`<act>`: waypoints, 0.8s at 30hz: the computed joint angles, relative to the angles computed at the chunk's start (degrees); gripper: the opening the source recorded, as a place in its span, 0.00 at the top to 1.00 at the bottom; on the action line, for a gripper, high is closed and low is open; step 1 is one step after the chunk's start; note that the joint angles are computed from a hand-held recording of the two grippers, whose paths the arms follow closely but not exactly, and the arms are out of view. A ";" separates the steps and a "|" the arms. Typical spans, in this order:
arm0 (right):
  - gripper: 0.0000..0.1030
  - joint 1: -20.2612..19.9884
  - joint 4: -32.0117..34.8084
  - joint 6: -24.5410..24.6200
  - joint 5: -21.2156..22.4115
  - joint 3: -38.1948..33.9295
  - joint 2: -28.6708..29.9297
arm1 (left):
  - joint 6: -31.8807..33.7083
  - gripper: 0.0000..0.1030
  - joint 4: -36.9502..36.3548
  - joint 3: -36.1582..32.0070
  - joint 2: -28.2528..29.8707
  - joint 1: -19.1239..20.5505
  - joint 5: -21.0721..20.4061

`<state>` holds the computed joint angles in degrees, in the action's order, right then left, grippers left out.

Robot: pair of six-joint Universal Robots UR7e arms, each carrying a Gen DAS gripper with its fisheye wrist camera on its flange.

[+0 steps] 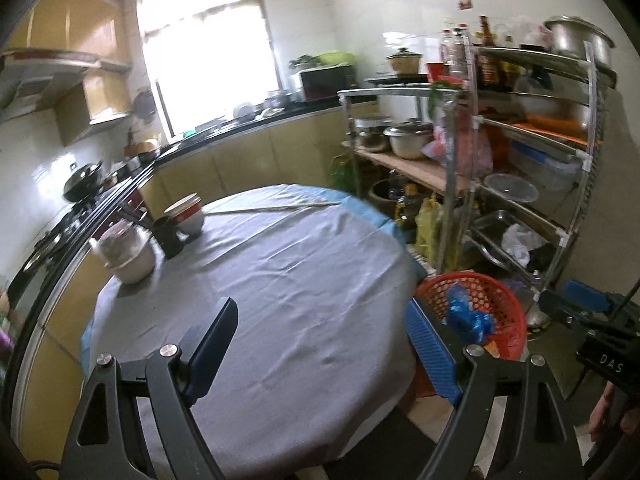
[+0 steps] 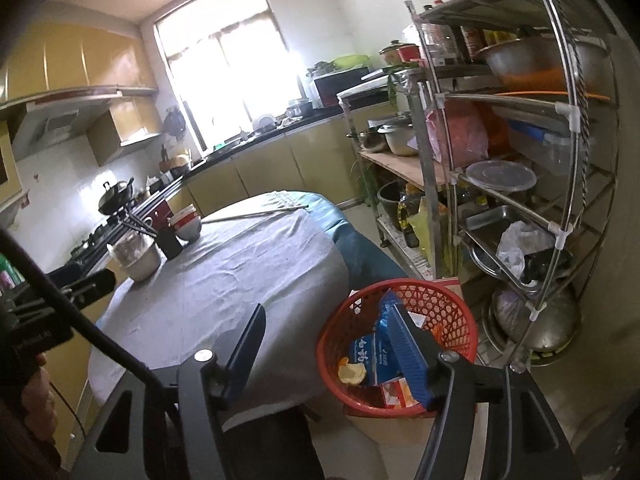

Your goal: Collect trash

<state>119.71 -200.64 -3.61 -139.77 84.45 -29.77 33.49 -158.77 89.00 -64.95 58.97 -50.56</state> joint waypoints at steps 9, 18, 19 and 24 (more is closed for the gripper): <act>0.35 1.81 6.61 -0.74 1.85 -6.83 4.03 | -0.18 0.17 -2.69 0.21 -1.89 1.72 4.23; 0.35 3.46 12.64 -3.26 4.73 -16.59 9.53 | -2.59 0.17 -3.05 -2.48 -1.71 3.90 6.51; 0.35 3.72 13.40 -3.78 4.55 -17.93 10.30 | -2.74 0.17 -3.07 -2.77 -1.63 4.09 6.68; 0.35 4.88 15.83 -5.30 4.43 -22.71 13.21 | -3.57 0.17 -3.77 -3.65 -1.83 5.10 7.19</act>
<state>124.60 -184.80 -8.91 -135.34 61.74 -16.56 29.92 -162.54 85.35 -66.77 64.07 -43.37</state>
